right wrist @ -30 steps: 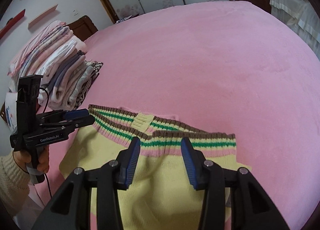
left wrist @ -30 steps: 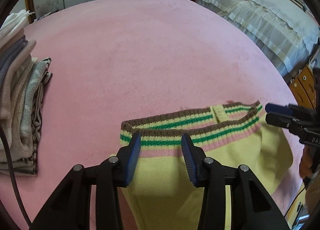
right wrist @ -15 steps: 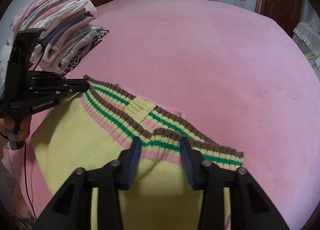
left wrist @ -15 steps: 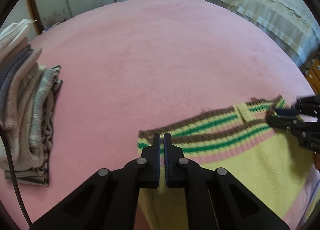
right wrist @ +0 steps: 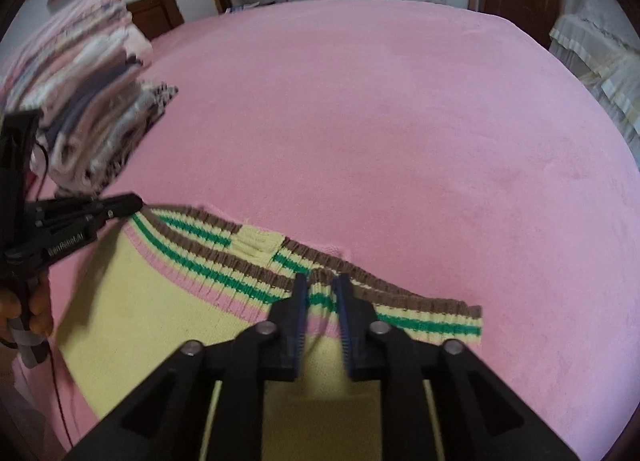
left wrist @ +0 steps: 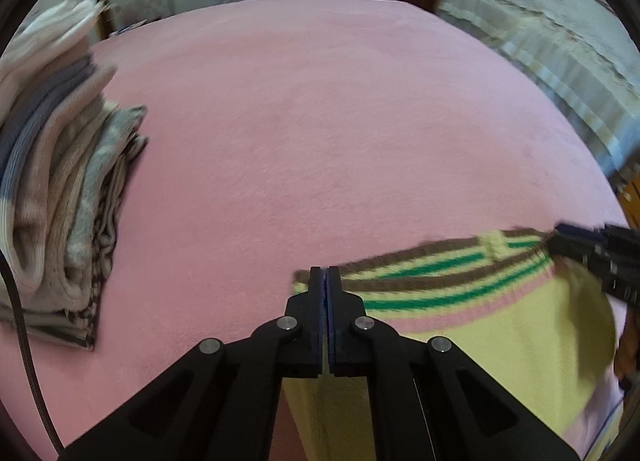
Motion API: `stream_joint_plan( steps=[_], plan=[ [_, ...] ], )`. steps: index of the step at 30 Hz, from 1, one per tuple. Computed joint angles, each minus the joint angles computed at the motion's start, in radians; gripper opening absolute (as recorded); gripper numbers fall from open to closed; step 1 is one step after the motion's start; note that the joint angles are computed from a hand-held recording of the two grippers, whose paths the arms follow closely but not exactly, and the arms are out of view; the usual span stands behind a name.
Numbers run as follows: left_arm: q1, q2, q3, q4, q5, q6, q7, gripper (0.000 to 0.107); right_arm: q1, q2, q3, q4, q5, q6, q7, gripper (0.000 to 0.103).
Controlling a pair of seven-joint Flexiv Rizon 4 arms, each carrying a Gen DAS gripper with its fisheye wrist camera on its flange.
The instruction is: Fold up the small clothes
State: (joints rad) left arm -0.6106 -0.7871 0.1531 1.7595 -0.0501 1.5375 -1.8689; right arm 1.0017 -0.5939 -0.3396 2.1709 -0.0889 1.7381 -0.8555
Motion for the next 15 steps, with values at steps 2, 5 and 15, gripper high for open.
stream_joint_plan(
  steps=[2, 5, 15],
  plan=[
    [0.021, 0.017, -0.033, 0.001, 0.029, -0.012, 0.060, 0.000, 0.018, 0.029, -0.029, 0.046, 0.034, 0.037, 0.006, 0.027],
    [-0.029, 0.017, 0.017, -0.032, 0.074, -0.073, 0.098, 0.001, 0.066, 0.069, -0.095, 0.106, 0.067, 0.010, 0.002, 0.027],
    [-0.018, 0.012, -0.002, -0.058, 0.143, -0.135, 0.071, 0.024, -0.073, 0.095, 0.038, 0.175, 0.096, 0.040, 0.018, 0.028]
  ],
)
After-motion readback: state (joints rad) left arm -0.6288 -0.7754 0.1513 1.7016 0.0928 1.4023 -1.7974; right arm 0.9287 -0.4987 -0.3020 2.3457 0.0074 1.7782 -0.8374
